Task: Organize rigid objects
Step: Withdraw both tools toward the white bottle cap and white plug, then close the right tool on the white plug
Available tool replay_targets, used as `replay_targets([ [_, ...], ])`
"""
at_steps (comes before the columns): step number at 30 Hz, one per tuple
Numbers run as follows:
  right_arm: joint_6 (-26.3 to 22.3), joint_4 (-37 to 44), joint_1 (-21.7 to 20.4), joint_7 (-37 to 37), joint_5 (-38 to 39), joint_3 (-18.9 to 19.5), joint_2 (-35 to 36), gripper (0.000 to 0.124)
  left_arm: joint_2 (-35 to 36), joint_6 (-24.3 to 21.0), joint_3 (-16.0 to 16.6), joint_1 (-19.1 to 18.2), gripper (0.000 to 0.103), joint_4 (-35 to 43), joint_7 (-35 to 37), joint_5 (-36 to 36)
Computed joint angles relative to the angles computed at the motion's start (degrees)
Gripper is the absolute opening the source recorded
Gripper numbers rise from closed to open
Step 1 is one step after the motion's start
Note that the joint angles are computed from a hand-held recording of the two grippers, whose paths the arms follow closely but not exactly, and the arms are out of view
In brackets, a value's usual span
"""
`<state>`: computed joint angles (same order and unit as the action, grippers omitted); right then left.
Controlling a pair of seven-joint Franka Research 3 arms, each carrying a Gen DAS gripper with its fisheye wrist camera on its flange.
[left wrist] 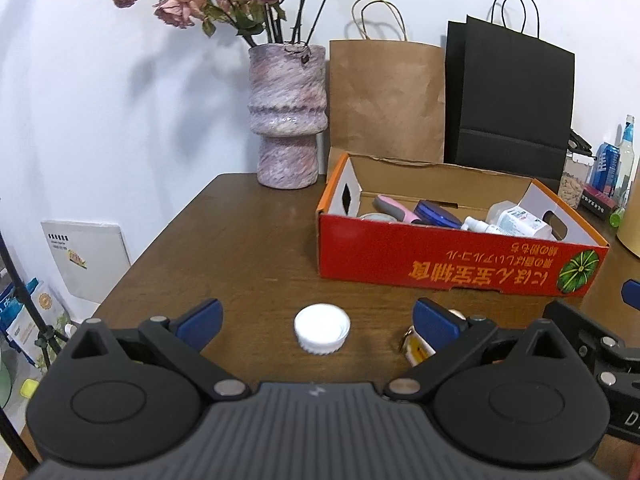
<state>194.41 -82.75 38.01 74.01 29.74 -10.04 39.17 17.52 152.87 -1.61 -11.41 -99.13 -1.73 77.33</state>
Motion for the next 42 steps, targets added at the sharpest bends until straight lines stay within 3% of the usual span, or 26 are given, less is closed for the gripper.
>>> replay_targets([
  [10,-0.87,-2.96,1.65,-0.66,-0.28,-0.12,-2.00,0.103,-3.69,0.58,-0.63,1.66,0.103,-5.56,-1.53,1.08],
  [17,-4.08,-1.94,0.88,0.60,-3.28,0.78,-1.83,0.103,-4.00,0.20,-1.17,2.73,0.103,-6.39,-0.39,0.30],
  [32,-19.63,10.40,-3.15,7.71,-16.36,3.91,4.10,0.103,-3.57,0.43,-0.73,3.70,0.103,-6.27,0.73,-1.01],
  [42,-30.79,26.93,-6.01,14.01,-23.96,6.22,13.01,0.103,-3.25,-0.20,-0.52,3.73,0.103,-5.86,0.91,-1.82],
])
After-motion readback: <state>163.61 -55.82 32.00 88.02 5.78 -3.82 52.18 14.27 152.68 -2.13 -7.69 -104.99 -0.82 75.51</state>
